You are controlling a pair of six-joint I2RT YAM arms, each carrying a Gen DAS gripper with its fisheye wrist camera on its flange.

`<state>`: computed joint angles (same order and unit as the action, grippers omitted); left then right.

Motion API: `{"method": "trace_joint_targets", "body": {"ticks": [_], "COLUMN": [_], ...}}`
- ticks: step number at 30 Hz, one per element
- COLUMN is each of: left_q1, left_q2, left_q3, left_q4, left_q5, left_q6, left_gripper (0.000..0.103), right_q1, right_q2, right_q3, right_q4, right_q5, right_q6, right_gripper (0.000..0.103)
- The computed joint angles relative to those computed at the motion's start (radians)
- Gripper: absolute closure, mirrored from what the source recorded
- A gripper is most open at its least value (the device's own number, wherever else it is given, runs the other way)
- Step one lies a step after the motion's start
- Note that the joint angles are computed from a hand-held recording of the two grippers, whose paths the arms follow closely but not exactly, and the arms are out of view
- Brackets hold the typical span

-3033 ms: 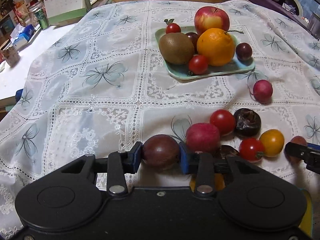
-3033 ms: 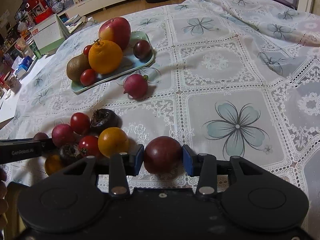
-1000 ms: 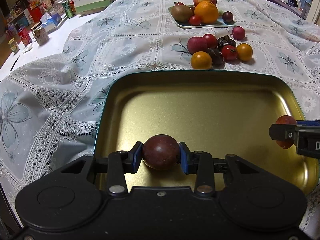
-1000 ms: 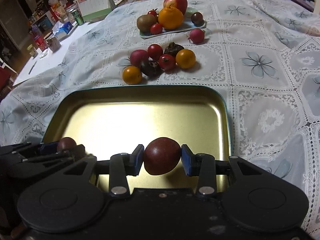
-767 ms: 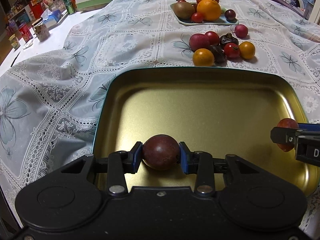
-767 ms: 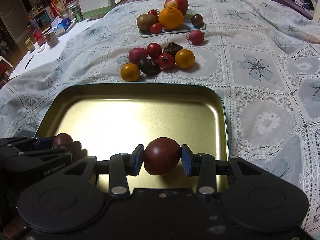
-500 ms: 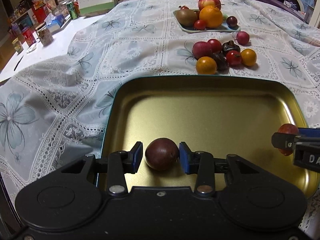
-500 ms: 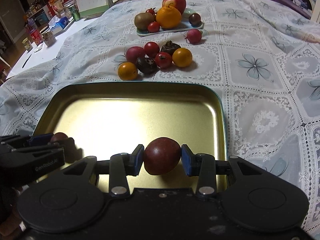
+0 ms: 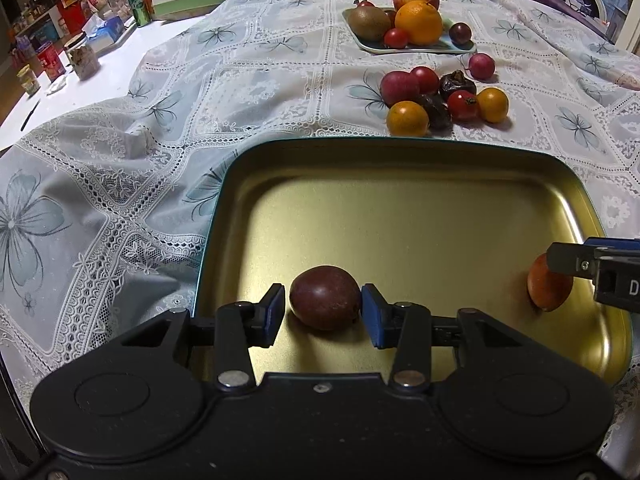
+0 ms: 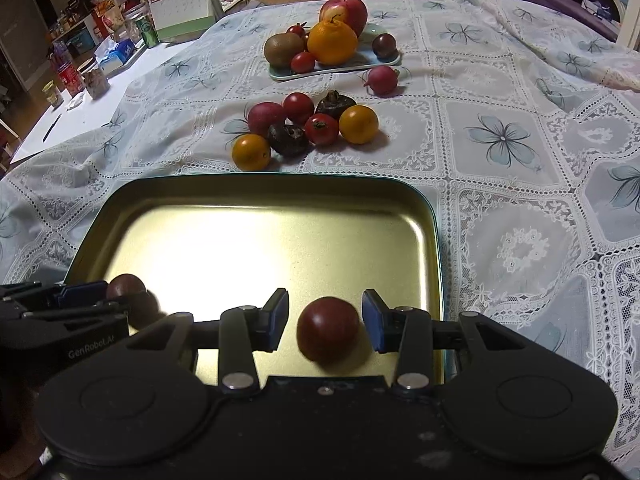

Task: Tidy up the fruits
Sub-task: 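Grasp a red plum with the left tool while the right tool grasps the pink radish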

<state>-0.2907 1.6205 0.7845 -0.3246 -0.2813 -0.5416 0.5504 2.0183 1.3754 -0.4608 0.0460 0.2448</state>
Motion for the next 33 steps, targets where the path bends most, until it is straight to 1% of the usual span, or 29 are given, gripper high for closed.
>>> {"method": "trace_joint_targets", "body": {"ticks": [11,17,20,24,29,33], "left_q1": [0.009,0.047,0.064,0.103,0.128,0.148], "left_q2": [-0.038,-0.014,0.005,0.047,0.098,0.138], "left_q3": [0.01,0.04,0.066,0.129,0.211,0.284], "left_q4": [-0.031,-0.04,-0.047,-0.074,-0.106,-0.133], "left_q5": [0.006,0.055,0.07,0.129,0.137,0.144], "left_q6": [0.012,0.037,0.058,0.102,0.144,0.179], "left_gripper": [0.052,0.052,0.052,0.052,0.052,0.052], "right_q1": [-0.016,-0.029,-0.046,-0.071,-0.095,-0.124], "right_q2": [-0.004,0.037,0.068,0.12,0.177,0.246], "right_q3": [0.021,0.078,0.133,0.242,0.377,0.501], "right_q4": [-0.017,-0.085,-0.145,-0.246,-0.326,-0.377], "right_q5": [-0.014,-0.061,-0.097,-0.142,-0.132,-0.119], "right_q6": [0.016,0.016,0.033,0.039,0.02,0.03], "right_gripper": [0.06,0.059,0.059,0.059,0.059,0.059]}}
